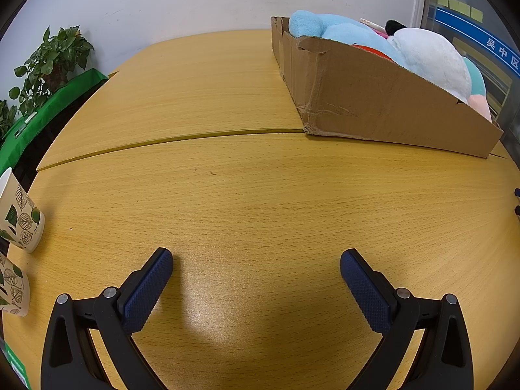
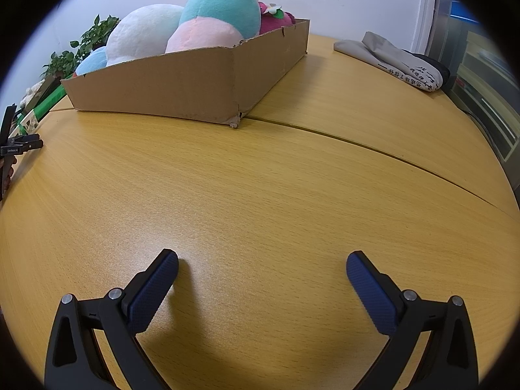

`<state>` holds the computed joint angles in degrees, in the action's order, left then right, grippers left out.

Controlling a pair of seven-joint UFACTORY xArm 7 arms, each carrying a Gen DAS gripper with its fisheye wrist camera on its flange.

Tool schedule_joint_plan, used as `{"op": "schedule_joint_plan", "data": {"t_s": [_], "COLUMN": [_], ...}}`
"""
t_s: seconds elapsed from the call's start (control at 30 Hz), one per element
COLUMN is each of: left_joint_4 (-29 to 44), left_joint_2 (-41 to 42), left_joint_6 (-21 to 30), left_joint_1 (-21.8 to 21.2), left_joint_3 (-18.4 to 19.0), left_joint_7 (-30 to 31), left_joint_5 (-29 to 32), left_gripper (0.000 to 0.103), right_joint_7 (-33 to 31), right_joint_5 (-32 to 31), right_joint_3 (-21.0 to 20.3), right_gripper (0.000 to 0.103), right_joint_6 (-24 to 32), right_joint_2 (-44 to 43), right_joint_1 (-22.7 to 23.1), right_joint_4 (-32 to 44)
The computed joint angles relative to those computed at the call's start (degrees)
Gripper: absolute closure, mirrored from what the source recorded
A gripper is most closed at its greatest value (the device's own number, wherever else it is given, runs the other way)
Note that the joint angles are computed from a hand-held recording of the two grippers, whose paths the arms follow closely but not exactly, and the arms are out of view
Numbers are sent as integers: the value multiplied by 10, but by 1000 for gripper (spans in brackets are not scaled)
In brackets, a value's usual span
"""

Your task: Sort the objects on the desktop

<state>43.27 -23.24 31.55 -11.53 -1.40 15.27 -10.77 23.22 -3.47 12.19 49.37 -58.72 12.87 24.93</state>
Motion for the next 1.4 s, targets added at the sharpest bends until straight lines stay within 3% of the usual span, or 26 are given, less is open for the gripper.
{"op": "schedule_joint_plan", "data": {"t_s": [0.37,0.57,0.73,1.4], "left_joint_4": [-7,1,4,14], "left_joint_2": [-13,-9,-6,2], "left_joint_6": [6,18,23,27], "left_joint_1": [15,11,18,29], "left_joint_3": [14,50,46,36], "left_joint_7": [4,79,104,108], "left_joint_5": [3,-26,-42,-50], "left_gripper": [0,0,0,0], "right_joint_7": [-7,-60,-101,-108], "right_joint_5": [0,5,19,35], "right_joint_3": [-5,-39,-49,-36], "right_gripper": [0,0,0,0], "right_joint_6": [-1,14,16,17], "right_joint_2": [0,-41,-53,-54], "right_joint_1": [4,11,11,-2], "right_joint_4": [-1,-20,-26,-25]}}
